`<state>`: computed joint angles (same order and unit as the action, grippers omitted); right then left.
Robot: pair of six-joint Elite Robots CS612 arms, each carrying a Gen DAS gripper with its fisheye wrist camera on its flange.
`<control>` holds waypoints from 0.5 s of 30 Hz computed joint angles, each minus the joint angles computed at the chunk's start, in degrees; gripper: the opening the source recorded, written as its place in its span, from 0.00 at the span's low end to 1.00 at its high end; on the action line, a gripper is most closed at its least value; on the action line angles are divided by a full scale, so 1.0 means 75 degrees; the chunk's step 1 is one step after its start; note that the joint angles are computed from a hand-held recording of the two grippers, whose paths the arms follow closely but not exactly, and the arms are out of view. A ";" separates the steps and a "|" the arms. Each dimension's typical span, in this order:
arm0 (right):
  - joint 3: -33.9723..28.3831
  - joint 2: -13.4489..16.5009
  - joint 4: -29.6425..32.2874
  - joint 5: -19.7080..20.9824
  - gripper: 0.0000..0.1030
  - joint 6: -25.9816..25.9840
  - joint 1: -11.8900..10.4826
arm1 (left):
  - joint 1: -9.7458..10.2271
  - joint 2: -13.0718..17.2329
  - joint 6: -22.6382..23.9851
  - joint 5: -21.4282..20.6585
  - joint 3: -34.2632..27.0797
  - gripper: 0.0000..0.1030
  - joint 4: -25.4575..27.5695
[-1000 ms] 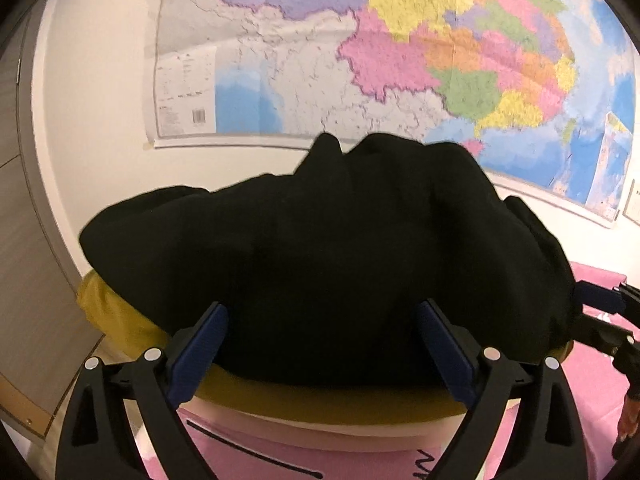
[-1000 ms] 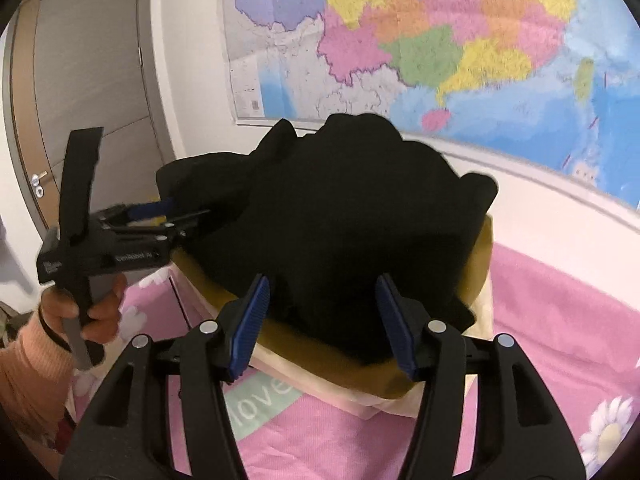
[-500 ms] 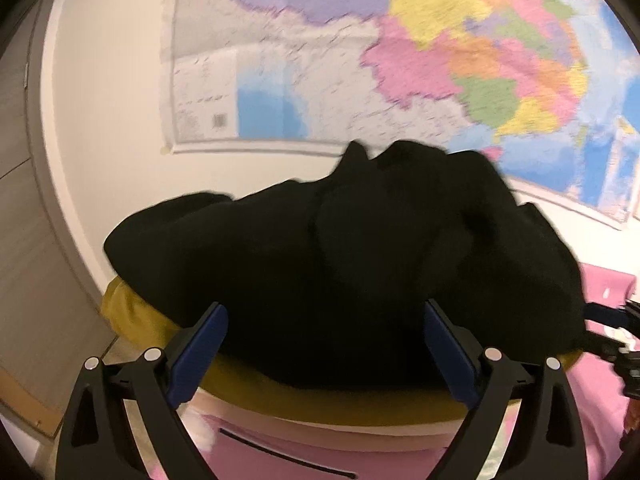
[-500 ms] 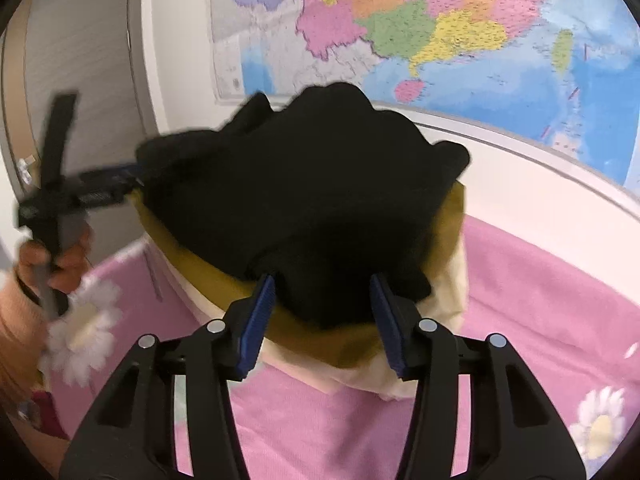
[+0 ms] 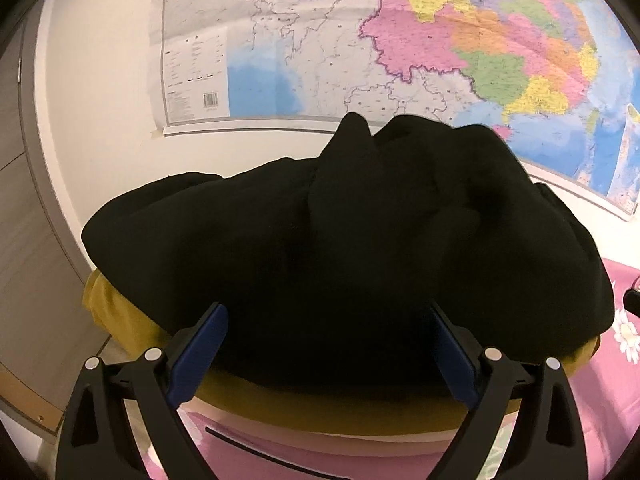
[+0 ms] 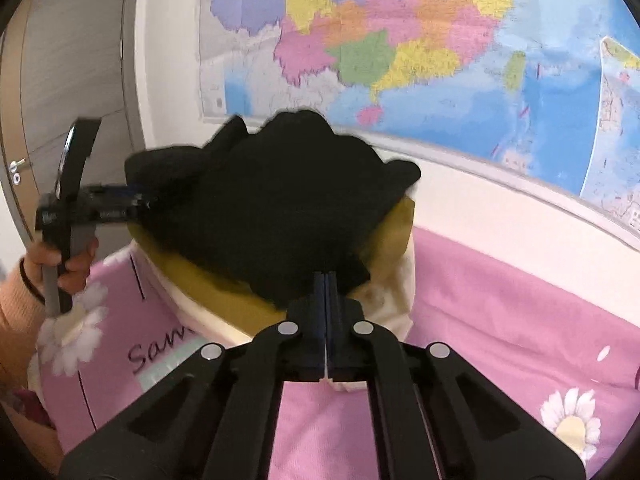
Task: Fold large clothes
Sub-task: 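Lower the black coat onto the mustard garment and press it flat with both grippers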
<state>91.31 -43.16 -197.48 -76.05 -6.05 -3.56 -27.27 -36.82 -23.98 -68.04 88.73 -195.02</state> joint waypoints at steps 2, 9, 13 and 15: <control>0.0042 -0.0021 0.0030 0.0013 0.01 0.0108 -0.0020 | -0.0021 -0.0008 0.0012 0.0031 0.0043 0.89 -0.0122; -0.0256 0.0053 -0.0153 0.0762 0.36 0.0280 0.0021 | -0.0215 -0.0170 0.0491 0.0016 0.0288 0.89 -0.0681; -0.0644 0.0257 0.0565 0.0948 0.35 0.0472 0.0060 | -0.0279 -0.0184 0.0595 -0.0219 0.0269 0.89 -0.0618; -0.0762 0.0312 0.1219 0.0758 0.34 0.0503 0.0082 | -0.0270 -0.0127 0.0520 -0.0347 0.0157 0.89 -0.0314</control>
